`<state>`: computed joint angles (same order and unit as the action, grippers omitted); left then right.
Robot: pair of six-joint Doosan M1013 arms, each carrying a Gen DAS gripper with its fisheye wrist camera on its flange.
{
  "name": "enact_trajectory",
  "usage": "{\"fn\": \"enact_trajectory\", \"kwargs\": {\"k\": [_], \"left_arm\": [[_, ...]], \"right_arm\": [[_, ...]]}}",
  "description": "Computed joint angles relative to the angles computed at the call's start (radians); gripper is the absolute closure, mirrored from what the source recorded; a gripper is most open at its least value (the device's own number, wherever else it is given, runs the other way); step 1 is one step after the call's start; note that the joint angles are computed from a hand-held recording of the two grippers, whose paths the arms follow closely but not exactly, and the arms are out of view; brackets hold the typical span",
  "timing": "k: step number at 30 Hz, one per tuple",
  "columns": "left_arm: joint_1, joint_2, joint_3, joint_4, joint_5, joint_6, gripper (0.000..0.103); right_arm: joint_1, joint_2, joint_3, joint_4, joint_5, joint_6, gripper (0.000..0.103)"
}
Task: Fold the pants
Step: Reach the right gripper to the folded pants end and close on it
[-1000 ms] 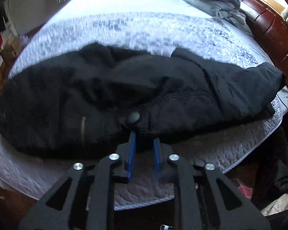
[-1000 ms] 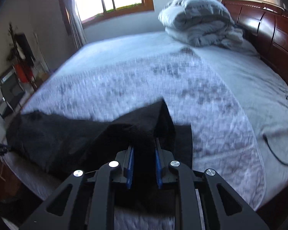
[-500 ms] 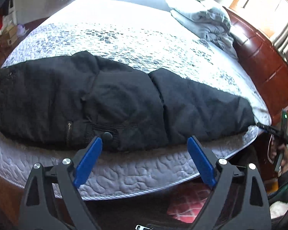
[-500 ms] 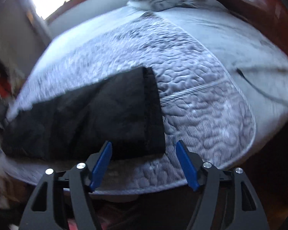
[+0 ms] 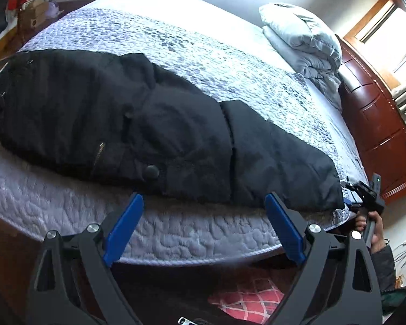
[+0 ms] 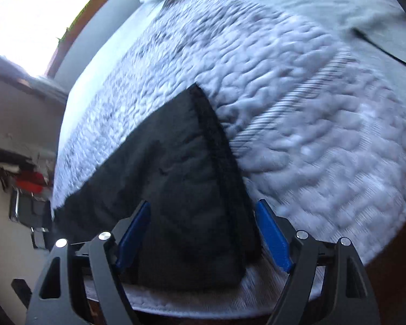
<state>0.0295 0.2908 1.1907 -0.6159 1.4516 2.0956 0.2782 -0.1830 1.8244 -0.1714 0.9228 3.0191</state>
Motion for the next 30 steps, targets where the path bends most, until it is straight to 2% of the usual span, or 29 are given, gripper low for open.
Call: {"fn": "enact_trajectory", "kwargs": {"k": [1,2,3,4,5,6,7,8,12,17,18,19,20,22,24,25,26,30], "left_arm": [[0.003,-0.003,0.004,0.006,-0.001,-0.004,0.011],[0.005,-0.007,0.010,0.012,-0.002,-0.009,0.011],[0.008,-0.009,0.013,0.018,-0.002,-0.015,0.011],[0.011,-0.011,0.018,0.023,-0.002,-0.020,0.011],[0.015,-0.014,0.024,0.026,-0.003,-0.028,0.011],[0.018,-0.015,0.030,0.026,-0.004,-0.035,0.011],[0.020,-0.016,0.033,0.027,-0.002,-0.041,0.011],[0.020,-0.016,0.035,0.028,0.000,-0.050,0.011],[0.016,-0.012,0.038,0.030,-0.005,-0.068,0.011],[0.004,-0.011,0.036,0.024,-0.032,-0.066,0.011],[-0.002,-0.011,0.033,0.034,-0.038,-0.066,0.011],[-0.005,-0.010,0.030,0.039,-0.041,-0.063,0.011],[-0.007,-0.009,0.026,0.037,-0.042,-0.060,0.011],[-0.007,-0.009,0.022,0.034,-0.044,-0.057,0.011],[-0.007,-0.008,0.019,0.036,-0.048,-0.060,0.011],[-0.006,-0.006,0.017,0.037,-0.047,-0.063,0.011],[-0.005,-0.005,0.016,0.037,-0.047,-0.066,0.011],[-0.001,0.002,0.012,0.060,-0.059,-0.099,0.011]], "right_arm": [[-0.009,0.015,-0.009,0.015,0.006,-0.044,0.038],[-0.012,0.042,-0.034,0.017,0.056,-0.078,0.051],[-0.009,0.057,-0.051,0.003,0.092,-0.087,0.054],[-0.005,0.069,-0.066,-0.012,0.119,-0.109,0.062],[0.000,0.078,-0.080,-0.030,0.137,-0.127,0.077],[0.002,0.080,-0.090,-0.043,0.136,-0.146,0.081],[0.002,0.075,-0.090,-0.049,0.115,-0.148,0.091],[0.007,0.065,-0.090,-0.078,0.084,-0.135,0.091],[0.015,0.056,-0.105,-0.154,0.085,-0.101,0.092],[-0.011,0.074,-0.082,-0.073,0.115,-0.130,0.089],[-0.007,0.066,-0.073,-0.074,0.114,-0.116,0.086],[-0.003,0.064,-0.069,-0.081,0.120,-0.095,0.071],[0.000,0.059,-0.063,-0.078,0.122,-0.080,0.063],[0.020,0.037,-0.045,-0.099,0.098,-0.050,0.063],[0.036,0.023,-0.042,-0.115,0.117,-0.025,0.056],[0.046,0.010,-0.034,-0.126,0.121,0.004,0.043],[0.051,-0.001,-0.026,-0.135,0.116,0.026,0.035],[0.056,-0.060,0.032,-0.095,0.056,0.088,0.035]]}}
